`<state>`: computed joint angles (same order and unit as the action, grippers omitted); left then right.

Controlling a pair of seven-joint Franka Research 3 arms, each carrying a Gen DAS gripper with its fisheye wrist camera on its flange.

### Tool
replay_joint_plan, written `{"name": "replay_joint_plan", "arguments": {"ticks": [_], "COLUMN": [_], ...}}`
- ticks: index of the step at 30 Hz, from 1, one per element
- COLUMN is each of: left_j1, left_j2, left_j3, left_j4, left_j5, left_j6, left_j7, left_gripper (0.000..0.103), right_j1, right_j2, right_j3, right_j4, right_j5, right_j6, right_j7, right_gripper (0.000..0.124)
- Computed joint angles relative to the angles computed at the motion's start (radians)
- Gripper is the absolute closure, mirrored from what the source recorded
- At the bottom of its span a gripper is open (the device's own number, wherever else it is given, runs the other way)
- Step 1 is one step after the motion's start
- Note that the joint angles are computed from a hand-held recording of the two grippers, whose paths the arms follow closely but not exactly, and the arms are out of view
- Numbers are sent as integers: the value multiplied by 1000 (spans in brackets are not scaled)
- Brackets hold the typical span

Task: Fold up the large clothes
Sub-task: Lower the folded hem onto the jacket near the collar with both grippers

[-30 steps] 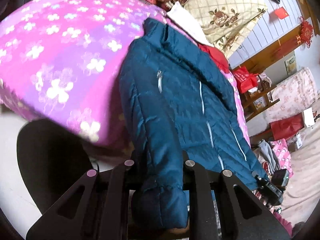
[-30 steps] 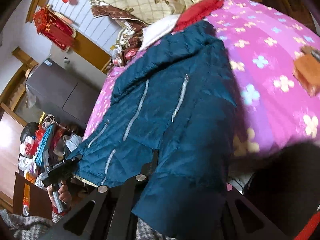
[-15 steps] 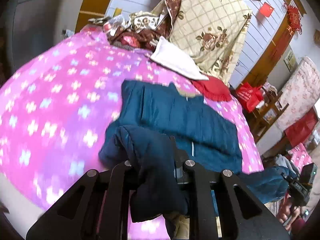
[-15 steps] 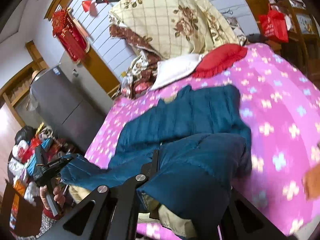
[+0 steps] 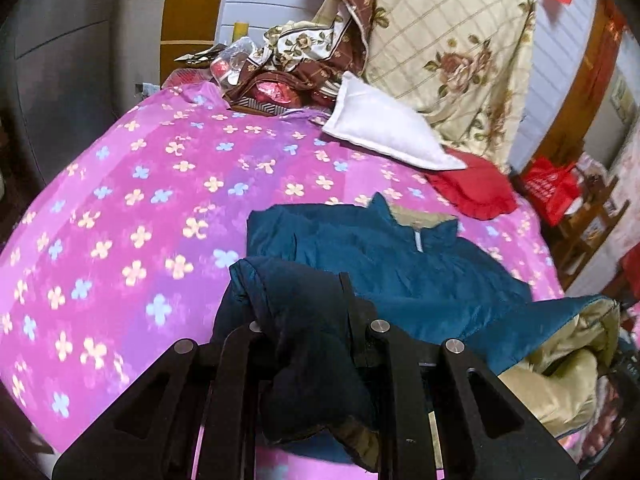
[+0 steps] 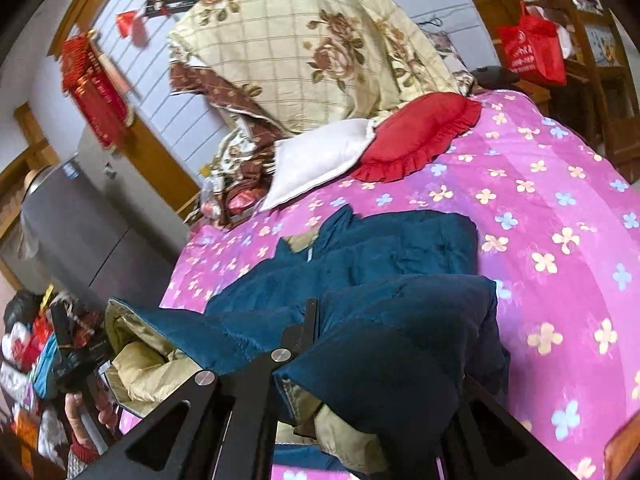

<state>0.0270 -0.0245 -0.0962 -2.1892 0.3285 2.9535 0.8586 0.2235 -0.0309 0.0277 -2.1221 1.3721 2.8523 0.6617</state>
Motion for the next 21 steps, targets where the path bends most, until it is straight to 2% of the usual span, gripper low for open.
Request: {"name": "replay_joint_plan", "arguments": {"ticks": [3,9,13,17,21], "left_j1": [0,-24,-42,-45,-41], "left_j2": [81,298,438,579,663], "left_j3": [3,23,39,43,39], "left_j4": [97,372,543,697,783], "left_j5": [54,55,53,23,0], "left_j6": [-46,-187,-265,-332,-348], "left_j7": [-43,-31,-37,-26,2], "left_gripper": [87,87,87,87,84], "right_j1": [-10,-30,-22,-34,-79], "right_j2": [88,300,474,611,706], "right_j3": [2,3,-27,-25,25], "right_j4": [87,306,501,650,743], "right_j5": [-81,-427,-618,-723,-763], "right_j6": [10,3,-46,-80,-84], "right_j7": [83,382,577,691,739], "right_gripper": [117,117,117,117,116]}}
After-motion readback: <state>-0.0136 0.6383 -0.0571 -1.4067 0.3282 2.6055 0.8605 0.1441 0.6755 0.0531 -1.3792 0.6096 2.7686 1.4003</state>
